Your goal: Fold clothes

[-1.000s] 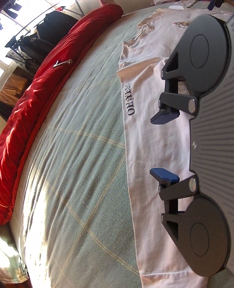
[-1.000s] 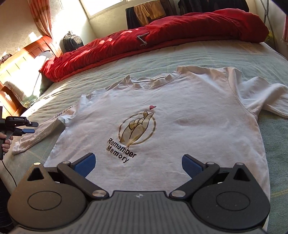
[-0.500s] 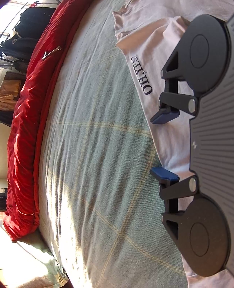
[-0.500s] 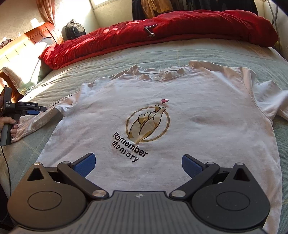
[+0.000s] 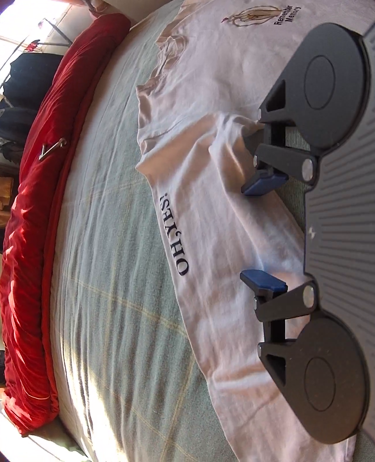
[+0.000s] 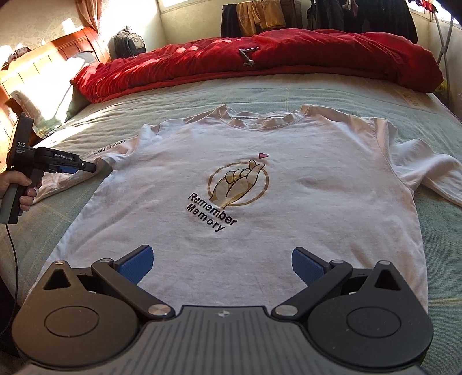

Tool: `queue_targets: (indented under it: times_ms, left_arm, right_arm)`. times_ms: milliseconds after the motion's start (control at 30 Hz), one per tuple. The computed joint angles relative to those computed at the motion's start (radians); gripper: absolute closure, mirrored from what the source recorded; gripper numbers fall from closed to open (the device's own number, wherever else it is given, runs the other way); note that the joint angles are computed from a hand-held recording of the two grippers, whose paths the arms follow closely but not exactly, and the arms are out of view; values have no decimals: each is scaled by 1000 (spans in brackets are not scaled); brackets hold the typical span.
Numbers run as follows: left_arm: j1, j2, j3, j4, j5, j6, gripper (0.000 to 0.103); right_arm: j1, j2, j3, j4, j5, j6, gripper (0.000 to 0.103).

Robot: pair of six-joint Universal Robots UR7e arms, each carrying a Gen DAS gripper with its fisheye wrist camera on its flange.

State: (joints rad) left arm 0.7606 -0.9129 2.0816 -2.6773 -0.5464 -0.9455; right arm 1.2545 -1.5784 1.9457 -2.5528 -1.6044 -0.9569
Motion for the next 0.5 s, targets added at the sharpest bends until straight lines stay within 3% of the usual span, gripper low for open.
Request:
queue_targets:
  times_ms: [100, 200, 267, 433, 500]
  left_arm:
    - [6, -21, 17, 3, 11, -62, 43]
    - [-12, -38, -10, 161, 28, -187, 44]
    - [-40, -36, -20, 197, 32, -218, 48]
    - [-133, 21, -49, 80, 14, -112, 45]
    - [-164, 69, -81, 1, -12, -4, 42]
  right_arm:
    - [-9, -19, 8, -10, -4, -6, 0]
    - [-23, -37, 12, -12, 8, -6, 0]
    - [-33, -48, 13, -8, 19, -9, 0]
    - [-59, -68, 17, 1, 44, -26, 0]
    - [-69, -73, 17, 5, 55, -34, 0]
